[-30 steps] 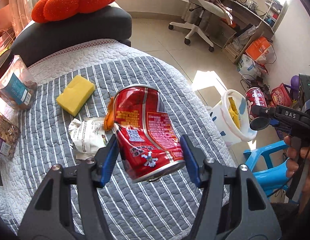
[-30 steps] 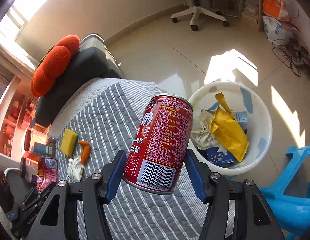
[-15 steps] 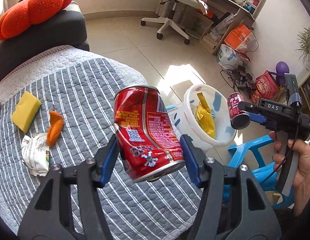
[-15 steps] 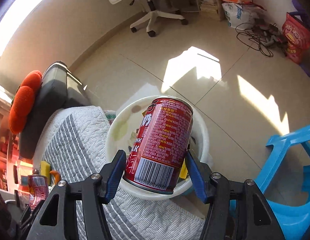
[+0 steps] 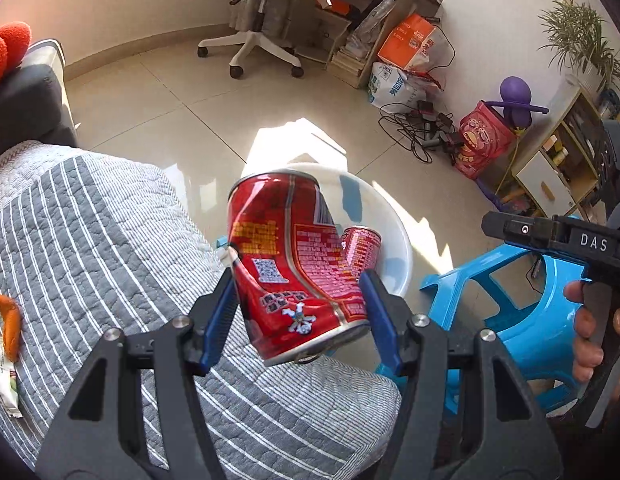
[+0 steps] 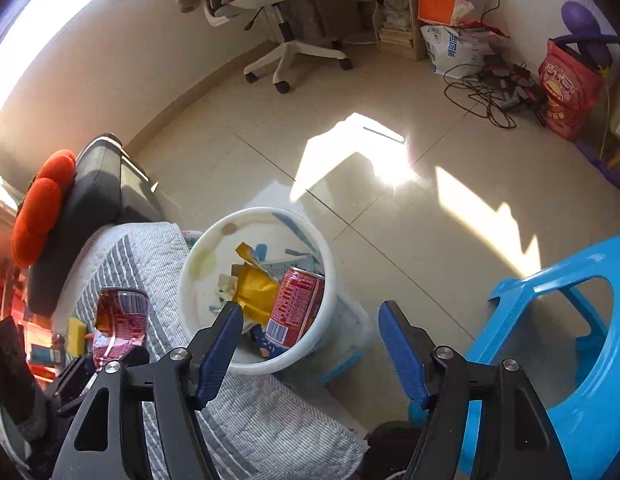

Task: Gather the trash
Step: 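Carry both red cans over the white bucket, then open both tools to drop the two red cans into the bucket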

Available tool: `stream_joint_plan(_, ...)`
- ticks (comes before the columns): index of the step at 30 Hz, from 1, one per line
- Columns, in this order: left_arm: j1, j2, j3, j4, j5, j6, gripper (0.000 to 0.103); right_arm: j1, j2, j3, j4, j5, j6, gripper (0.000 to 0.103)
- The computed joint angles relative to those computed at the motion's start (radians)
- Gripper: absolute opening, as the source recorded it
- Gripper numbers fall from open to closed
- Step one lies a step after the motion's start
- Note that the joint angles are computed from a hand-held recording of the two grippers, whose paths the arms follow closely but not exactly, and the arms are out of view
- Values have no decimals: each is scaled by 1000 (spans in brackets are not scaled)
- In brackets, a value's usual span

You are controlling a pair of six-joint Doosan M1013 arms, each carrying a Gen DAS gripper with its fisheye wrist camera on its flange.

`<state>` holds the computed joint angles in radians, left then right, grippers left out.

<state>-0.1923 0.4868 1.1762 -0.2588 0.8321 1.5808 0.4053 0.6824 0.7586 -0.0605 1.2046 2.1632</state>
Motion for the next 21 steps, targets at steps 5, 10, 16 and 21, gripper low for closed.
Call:
stream_joint_plan(5, -9, 13, 9, -12, -110, 121, 64, -12, -44, 75, -30, -22, -2, 72)
stream_joint_plan(10, 2, 11, 15, 93, -93, -76, 100, -21, -63, 110, -43, -24, -4, 75)
stream_joint_plan(16, 10, -36, 59, 184, -84, -136, 102, -12, -65, 108, -48, -28, -19, 79)
stream_joint_plan(21, 22, -82, 105, 254, -65, -180, 102, 8, -54, 85, -69, -17, -40, 89)
